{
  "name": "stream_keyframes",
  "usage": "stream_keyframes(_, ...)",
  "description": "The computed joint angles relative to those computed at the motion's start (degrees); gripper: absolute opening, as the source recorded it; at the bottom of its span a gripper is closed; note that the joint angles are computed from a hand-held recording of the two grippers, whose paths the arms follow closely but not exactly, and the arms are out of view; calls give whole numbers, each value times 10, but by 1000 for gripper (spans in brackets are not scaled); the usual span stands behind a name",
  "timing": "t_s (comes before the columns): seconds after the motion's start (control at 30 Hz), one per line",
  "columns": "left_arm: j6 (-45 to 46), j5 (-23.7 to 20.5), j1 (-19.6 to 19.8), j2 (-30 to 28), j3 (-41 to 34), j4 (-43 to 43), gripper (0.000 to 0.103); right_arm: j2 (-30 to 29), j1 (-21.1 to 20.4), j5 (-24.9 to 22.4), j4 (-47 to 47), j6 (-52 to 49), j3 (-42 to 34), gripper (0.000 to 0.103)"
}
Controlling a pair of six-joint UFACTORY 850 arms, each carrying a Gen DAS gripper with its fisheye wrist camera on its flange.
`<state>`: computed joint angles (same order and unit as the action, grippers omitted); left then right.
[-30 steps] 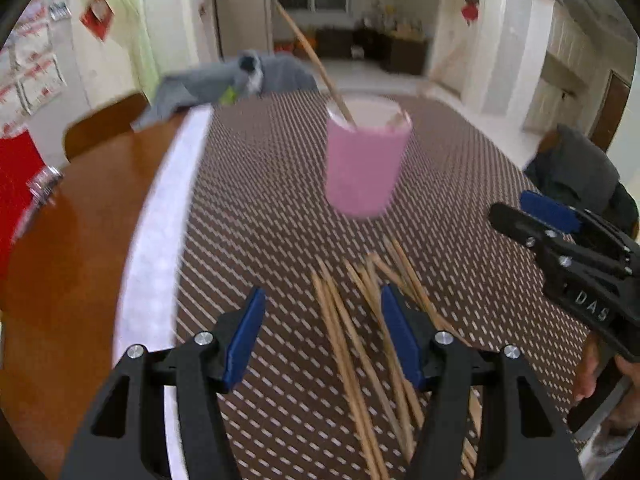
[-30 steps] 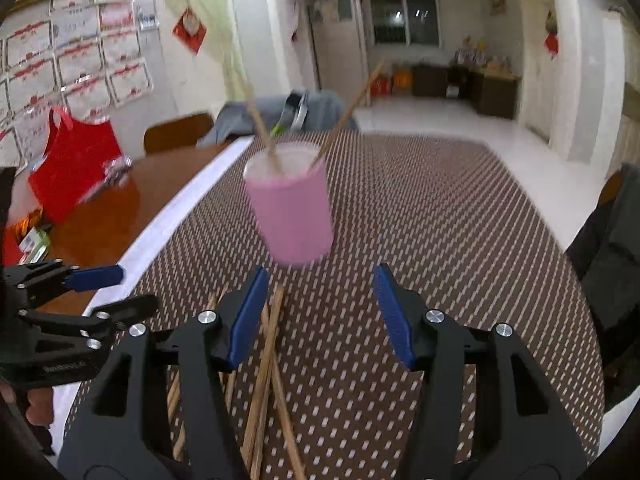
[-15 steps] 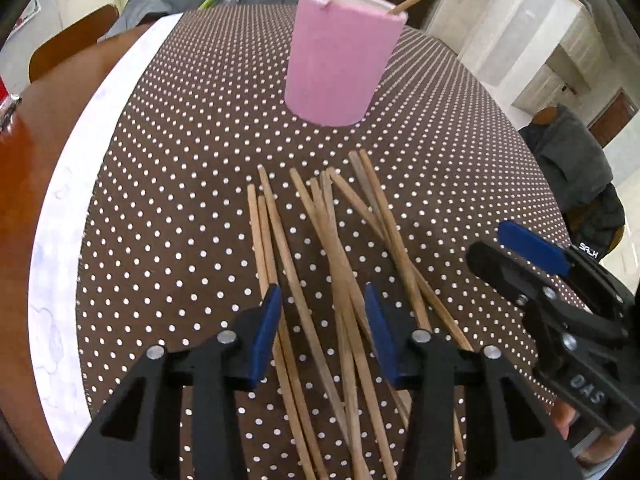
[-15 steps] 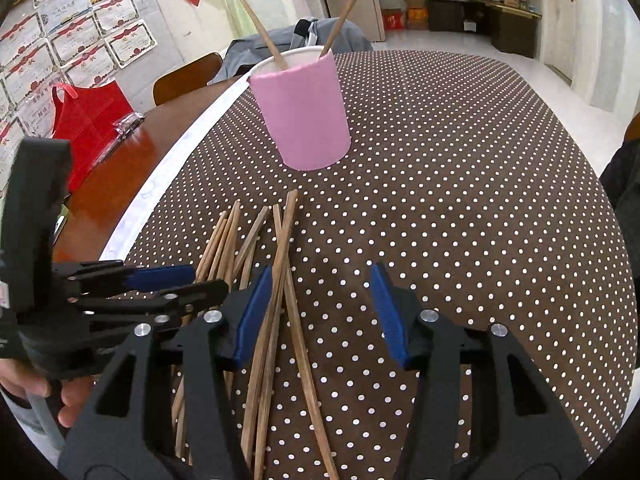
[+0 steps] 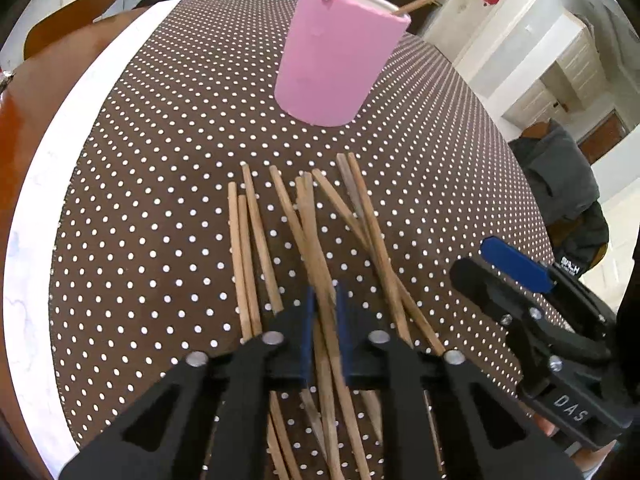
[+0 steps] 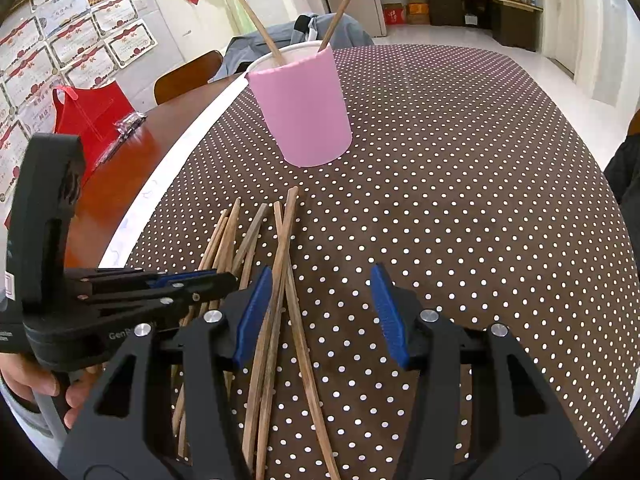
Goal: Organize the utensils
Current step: 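Close the left gripper on a chopstick while the right gripper grasps another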
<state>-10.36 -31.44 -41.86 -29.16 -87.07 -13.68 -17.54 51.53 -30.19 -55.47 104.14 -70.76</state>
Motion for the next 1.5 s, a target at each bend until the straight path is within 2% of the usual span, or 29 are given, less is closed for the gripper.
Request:
stream_keyframes(0.2,6,-1,3,5,-1,-18,8,-14,-12,12,63,-69,-22,50)
stream_keyframes(0.4,32,-16,11,11,4,-53,8,-38,-27,27,175,-194,-60,36)
stream_keyframes(0.57,60,-22,24,16,17,-85,8,-67,-34,11,255,-284,-99,34)
stream_keyframes(0.67,76,-19,27,18,23,-106,8,-76,-36,0,268,-299,-110,32)
stream_keyframes(0.8,109,-23,41,32,42,-131,8,-93,-38,-10,286,-323,-135,18)
stream_keyframes(1.0,139,-31,56,39,53,-163,8,-99,-40,-10,286,-327,-143,7)
stream_keyframes(1.27,119,-31,53,42,51,-140,8,-97,-42,-7,292,-321,-140,7)
stream_keyframes(1.33,112,-32,51,42,50,-134,9,-98,-42,-24,295,-325,-144,8)
stream_keyframes(1.43,105,-32,51,43,50,-129,17,-106,-39,-34,294,-327,-156,8)
stream_keyframes(1.5,105,-30,52,45,53,-130,18,-110,-38,-40,292,-326,-163,8)
